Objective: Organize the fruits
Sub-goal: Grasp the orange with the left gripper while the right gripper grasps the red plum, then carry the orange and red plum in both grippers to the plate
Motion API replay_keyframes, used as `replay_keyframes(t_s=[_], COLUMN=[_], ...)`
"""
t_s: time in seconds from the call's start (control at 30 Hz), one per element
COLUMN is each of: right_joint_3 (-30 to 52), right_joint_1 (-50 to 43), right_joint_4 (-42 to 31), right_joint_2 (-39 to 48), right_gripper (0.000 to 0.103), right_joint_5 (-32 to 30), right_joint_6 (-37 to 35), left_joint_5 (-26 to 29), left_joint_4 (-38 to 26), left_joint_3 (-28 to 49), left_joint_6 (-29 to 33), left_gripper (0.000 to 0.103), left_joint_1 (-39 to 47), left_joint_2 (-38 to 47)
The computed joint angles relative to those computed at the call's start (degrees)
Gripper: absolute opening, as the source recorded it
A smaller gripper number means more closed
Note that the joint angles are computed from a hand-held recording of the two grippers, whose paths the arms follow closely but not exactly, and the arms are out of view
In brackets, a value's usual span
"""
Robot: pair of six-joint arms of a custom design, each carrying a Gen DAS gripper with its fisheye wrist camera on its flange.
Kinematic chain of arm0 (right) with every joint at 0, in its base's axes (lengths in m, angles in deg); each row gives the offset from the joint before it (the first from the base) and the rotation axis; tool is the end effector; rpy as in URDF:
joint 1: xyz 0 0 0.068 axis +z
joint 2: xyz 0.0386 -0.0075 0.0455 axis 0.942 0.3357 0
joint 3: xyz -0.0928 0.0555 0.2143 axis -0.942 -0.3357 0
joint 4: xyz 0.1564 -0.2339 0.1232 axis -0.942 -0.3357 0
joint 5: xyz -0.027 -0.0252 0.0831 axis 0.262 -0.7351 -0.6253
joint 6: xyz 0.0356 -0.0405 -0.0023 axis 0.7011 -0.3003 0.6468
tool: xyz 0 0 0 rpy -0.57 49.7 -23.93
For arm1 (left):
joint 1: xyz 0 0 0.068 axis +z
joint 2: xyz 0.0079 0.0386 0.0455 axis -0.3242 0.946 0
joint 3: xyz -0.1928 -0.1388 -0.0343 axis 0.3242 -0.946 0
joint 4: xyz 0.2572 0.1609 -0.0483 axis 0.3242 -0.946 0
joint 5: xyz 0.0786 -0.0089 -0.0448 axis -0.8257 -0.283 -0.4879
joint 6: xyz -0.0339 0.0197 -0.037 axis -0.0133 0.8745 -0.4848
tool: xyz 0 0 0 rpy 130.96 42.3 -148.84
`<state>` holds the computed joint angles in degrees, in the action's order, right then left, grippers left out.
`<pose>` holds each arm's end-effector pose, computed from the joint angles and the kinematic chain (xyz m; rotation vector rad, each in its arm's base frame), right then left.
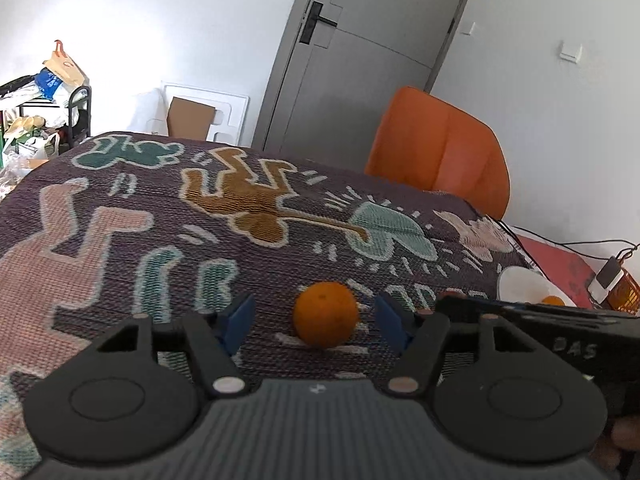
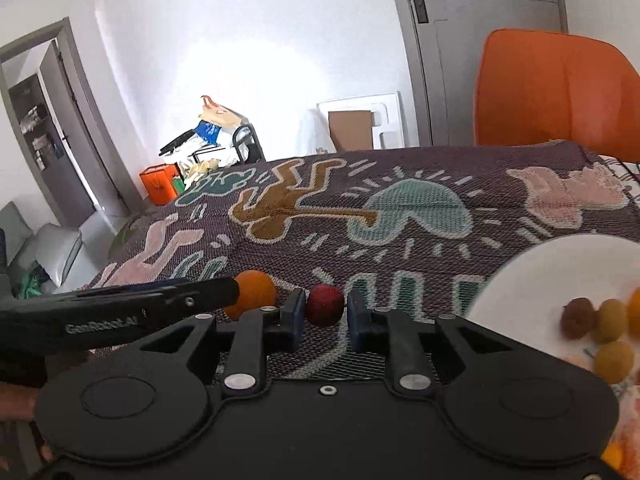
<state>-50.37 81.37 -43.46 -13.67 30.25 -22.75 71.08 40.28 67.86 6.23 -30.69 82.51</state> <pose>0.2711 0.0550 0.1848 -0.0277 2.0880 0.3101 0.3101 -0.0738 0.1506 0.1792 2.1975 -0.4981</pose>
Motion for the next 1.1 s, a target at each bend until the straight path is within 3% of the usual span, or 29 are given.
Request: replay_keyframes(t_s=[0.1, 0.13, 0.17, 0.77, 1.1], right_joint_3=[-1.3, -1.8, -2.4, -12.6, -16.4], right_joint_1=[-1.3, -1.7, -2.1, -19.2, -30.0], right_joint_4=[-0.6, -1.0, -1.4, -16.3, -25.9], right_joint_2=[-3.0, -4.2, -5.6, -33.6, -47.2], right_gripper=[0.021, 0.021, 0.021, 0.021, 0.021], right_joint_5=[-1.6, -1.9, -2.2, -10.9, -17.0], right_joint_6=[0.3, 0.4, 0.4, -0.8, -2.5], left_joint_5=[-2.2, -2.5, -2.4, -6.9, -9.4], left_joint_4=[1.3, 0.7, -0.4, -2.8, -3.1], left_joint_3=[1.7, 2.7, 4.0, 0.1, 1.4], left_joint_6=[0.7, 1.1, 1.2, -3.1, -4.0], left_gripper=[0.055, 0.042, 0.038, 0.037, 0.037], left_joint_1=[-1.9, -2.3, -2.6, -14.3, -21.4], left_joint_2=[3.6, 4.9, 6.3, -5.1, -4.8])
